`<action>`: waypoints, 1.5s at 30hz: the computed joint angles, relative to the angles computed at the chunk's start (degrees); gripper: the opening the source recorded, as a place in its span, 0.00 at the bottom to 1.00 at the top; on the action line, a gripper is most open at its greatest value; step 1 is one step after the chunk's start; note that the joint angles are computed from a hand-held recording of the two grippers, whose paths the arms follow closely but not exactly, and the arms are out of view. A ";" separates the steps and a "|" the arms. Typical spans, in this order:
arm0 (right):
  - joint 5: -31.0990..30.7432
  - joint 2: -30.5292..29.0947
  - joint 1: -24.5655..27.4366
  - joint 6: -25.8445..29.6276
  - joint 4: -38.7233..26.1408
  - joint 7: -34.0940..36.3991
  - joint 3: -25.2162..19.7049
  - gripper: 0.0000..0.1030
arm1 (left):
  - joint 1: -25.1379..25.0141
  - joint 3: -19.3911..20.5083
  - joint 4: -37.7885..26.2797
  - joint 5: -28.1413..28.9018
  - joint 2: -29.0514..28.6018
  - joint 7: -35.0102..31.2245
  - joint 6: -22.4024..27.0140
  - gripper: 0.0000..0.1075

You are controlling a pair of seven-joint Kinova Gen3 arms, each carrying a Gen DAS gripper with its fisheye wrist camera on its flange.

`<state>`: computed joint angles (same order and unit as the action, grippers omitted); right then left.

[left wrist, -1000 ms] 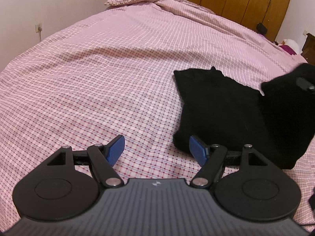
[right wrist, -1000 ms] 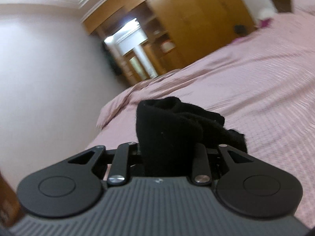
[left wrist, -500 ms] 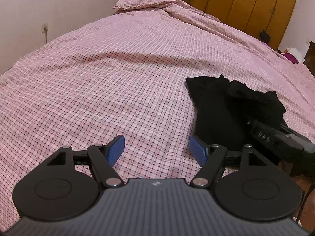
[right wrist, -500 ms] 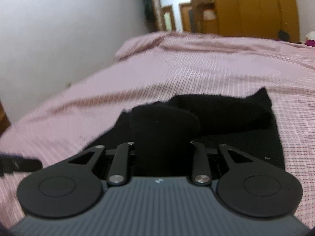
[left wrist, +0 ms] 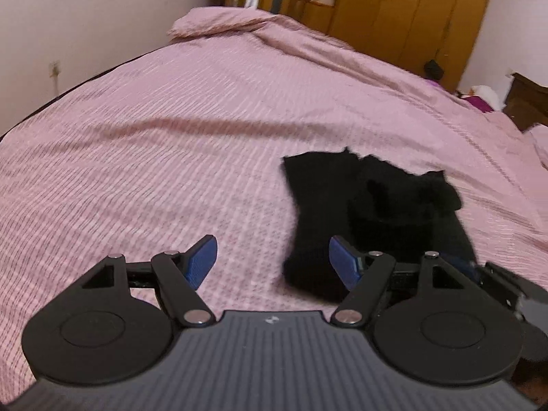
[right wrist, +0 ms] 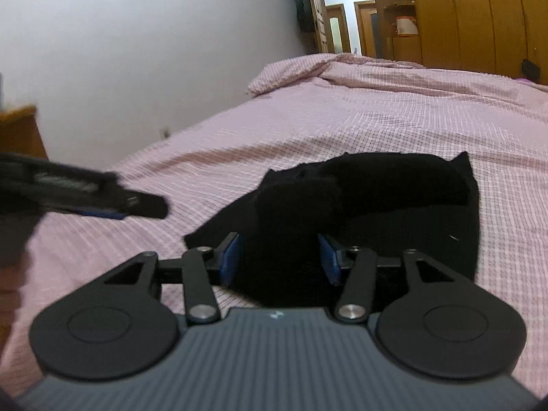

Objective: Fold small clothes

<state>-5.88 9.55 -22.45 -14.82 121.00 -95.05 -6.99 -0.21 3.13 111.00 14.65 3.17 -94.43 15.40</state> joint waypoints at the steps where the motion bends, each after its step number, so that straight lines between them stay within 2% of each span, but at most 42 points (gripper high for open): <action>1: 1.76 -1.04 1.70 -0.86 1.17 -2.03 -1.42 0.50 | -0.41 0.68 -0.31 1.91 0.06 -2.22 -0.02 0.72; 3: 3.04 -3.22 2.78 -2.79 3.57 -4.37 -1.67 0.50 | -0.48 1.69 -1.42 4.38 0.49 -5.15 0.12 0.71; 5: 1.12 -5.16 3.32 -5.39 5.98 -4.27 -1.44 0.50 | -0.80 3.06 -2.74 7.52 1.20 -8.99 0.08 0.72; 7: -3.54 -6.23 4.95 -8.00 7.71 -2.28 -2.62 0.50 | -1.01 4.55 -4.71 10.20 2.52 -12.93 0.16 0.72; 11: -12.86 -6.24 0.13 -11.53 9.23 -0.40 3.68 0.52 | -0.41 7.00 -10.35 10.50 6.52 -16.18 1.29 0.72; 13: -15.66 -5.61 1.90 -12.23 9.34 -1.83 2.82 0.52 | -1.65 9.49 -14.14 11.67 9.35 -19.10 3.39 0.72; 15: -14.73 -4.80 5.10 -13.39 9.73 -5.60 0.75 0.52 | 0.09 8.91 -18.48 10.48 12.56 -18.66 6.08 0.72; 17: -12.99 -4.04 5.50 -14.85 10.43 -9.19 1.35 0.52 | 1.86 8.30 -22.64 7.97 15.82 -16.75 8.66 0.72; 21: -11.25 -2.33 6.02 -16.22 10.69 -11.77 1.70 0.52 | 5.99 5.79 -30.29 2.32 21.83 -12.36 14.40 0.72; 24: -9.10 -1.10 6.83 -16.74 10.65 -13.73 2.01 0.52 | 6.70 6.20 -32.86 -1.03 24.76 -10.69 15.96 0.72; 25: -8.31 -0.78 7.14 -16.93 10.75 -14.61 2.01 0.52 | 6.21 7.16 -32.64 -1.73 25.34 -11.12 14.99 0.71; 27: -6.59 -0.21 7.83 -17.50 11.10 -16.75 1.91 0.52 | 3.86 10.04 -30.29 -0.75 25.43 -13.88 10.76 0.55; 28: -5.71 0.34 8.20 -17.96 11.17 -17.91 1.86 0.52 | 3.77 9.92 -28.93 0.46 24.97 -14.34 8.43 0.39; 29: -5.21 0.53 8.39 -18.28 11.42 -18.70 1.87 0.52 | 4.36 8.73 -27.47 2.07 24.28 -13.86 6.10 0.35; 31: -4.39 0.78 8.64 -18.89 11.89 -19.82 1.95 0.52 | 7.49 3.83 -24.88 5.08 22.98 -10.13 1.44 0.35; 33: -3.62 0.92 8.93 -18.71 11.96 -20.76 2.04 0.52 | 11.13 -1.48 -22.51 5.12 22.64 -5.47 -3.22 0.35; 34: -3.10 1.00 9.16 -18.51 11.93 -21.36 2.04 0.52 | 12.93 -4.09 -21.69 4.65 22.63 -3.14 -4.61 0.35; 36: -2.36 1.11 9.39 -18.26 11.90 -22.11 2.06 0.52 | 13.77 -6.13 -21.03 2.67 22.45 1.52 -4.64 0.35; 37: -2.17 1.12 9.38 -18.17 11.89 -22.24 2.09 0.52 | 12.91 -5.56 -20.83 1.87 22.24 2.95 -4.13 0.35; 39: -2.25 1.06 9.16 -17.96 11.86 -22.01 2.23 0.52 | 8.49 -1.28 -19.00 2.67 21.20 3.02 -4.53 0.36; 42: -2.37 0.73 8.72 -16.96 11.16 -21.10 2.37 0.52 | 0.52 6.46 -14.93 9.13 18.96 -0.99 -5.54 0.40; 45: -2.17 -0.13 8.29 -14.37 9.91 -19.38 2.48 0.52 | -7.35 14.26 -10.77 16.12 16.58 -5.66 -5.94 0.48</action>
<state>-8.05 9.43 -14.16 -29.19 130.91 -114.43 -4.51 -7.56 17.38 100.23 30.77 19.75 -100.08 9.45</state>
